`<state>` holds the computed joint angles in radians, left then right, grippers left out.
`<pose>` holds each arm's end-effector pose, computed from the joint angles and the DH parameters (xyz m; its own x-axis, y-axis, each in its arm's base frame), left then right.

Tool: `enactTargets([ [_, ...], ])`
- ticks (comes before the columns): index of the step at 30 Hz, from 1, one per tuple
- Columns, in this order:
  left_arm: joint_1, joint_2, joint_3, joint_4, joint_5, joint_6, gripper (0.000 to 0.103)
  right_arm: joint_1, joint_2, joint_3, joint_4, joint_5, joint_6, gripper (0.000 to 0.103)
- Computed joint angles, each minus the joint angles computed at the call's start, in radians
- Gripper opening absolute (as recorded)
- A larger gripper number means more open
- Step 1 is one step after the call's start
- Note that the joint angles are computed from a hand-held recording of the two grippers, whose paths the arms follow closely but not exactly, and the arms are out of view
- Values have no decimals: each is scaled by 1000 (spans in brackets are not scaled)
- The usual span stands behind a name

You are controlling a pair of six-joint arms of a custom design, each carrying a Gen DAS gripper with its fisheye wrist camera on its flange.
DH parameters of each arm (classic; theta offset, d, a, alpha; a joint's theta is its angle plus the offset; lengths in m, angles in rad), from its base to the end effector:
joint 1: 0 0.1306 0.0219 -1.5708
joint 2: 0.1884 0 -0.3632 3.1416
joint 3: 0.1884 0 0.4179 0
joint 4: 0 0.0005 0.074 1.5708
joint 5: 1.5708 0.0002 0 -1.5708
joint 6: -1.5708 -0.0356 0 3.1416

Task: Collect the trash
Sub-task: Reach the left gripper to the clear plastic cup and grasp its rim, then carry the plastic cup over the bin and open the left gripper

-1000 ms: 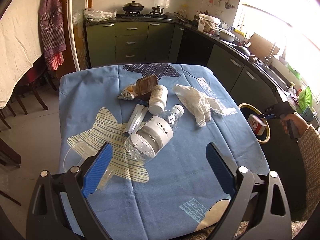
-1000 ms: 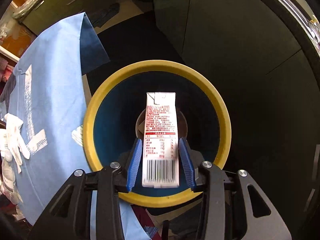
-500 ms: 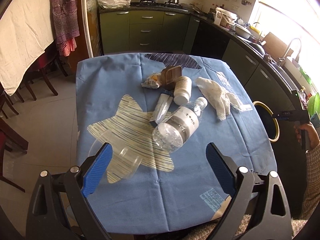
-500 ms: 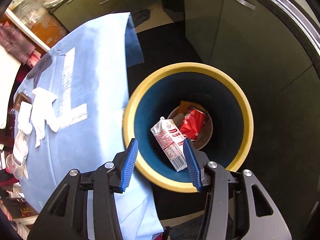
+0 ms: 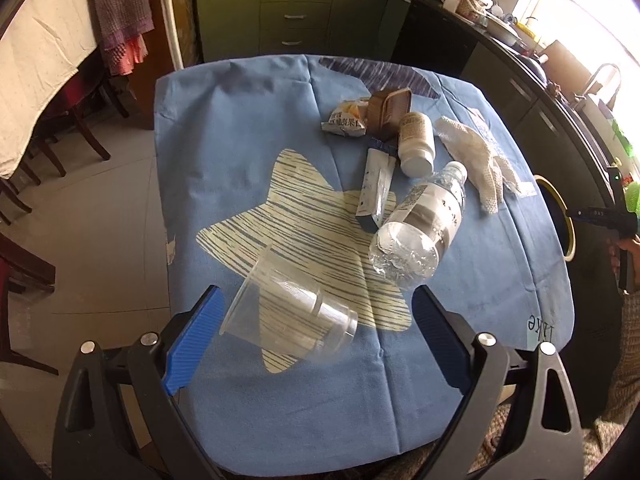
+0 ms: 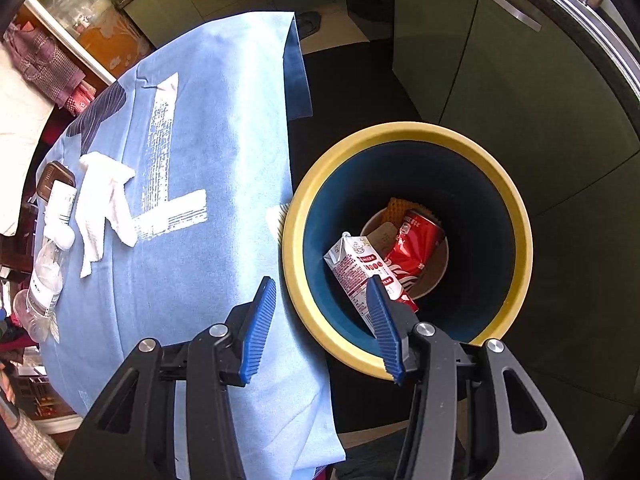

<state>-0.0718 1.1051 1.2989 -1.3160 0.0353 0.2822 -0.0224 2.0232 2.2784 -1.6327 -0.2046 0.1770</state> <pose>0.3788 -0.0290 0.4616 -0.8874 -0.2152 -0.4077 -0.1667 0.9743 -0.1513 0.6641 -0.0081 0.4204 -0.9628 -0.1509 -0.2242 -0.1896 0.9683 0.1624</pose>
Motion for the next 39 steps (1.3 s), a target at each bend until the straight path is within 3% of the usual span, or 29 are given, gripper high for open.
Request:
enactTargets([
  [3, 58, 35, 5, -20, 79, -67, 89, 6, 2, 0, -7, 9, 0, 48],
  [9, 119, 91, 8, -33, 113, -106, 87, 22, 10, 17, -19, 22, -2, 48],
  [15, 122, 105, -11, -45, 215, -128, 56, 41, 15, 30, -31, 28, 7, 49],
  [17, 117, 97, -15, -42, 231, -125, 48, 45, 18, 34, -33, 26, 8, 49],
  [19, 112, 86, -19, -40, 245, -112, 33, 47, 17, 32, -33, 23, 11, 49],
  [21, 95, 70, -21, -36, 243, -106, 28, 47, 13, 26, -32, 19, 15, 50],
  [24, 63, 54, -17, -37, 255, -98, 7, 41, 4, 13, -28, 7, 18, 50],
  [32, -65, 37, 35, -42, 137, -86, 6, 14, -31, -32, -6, -13, 27, 53],
  [39, -236, 104, 219, -69, 46, -131, 6, -35, -79, -59, 29, -42, 28, 53],
])
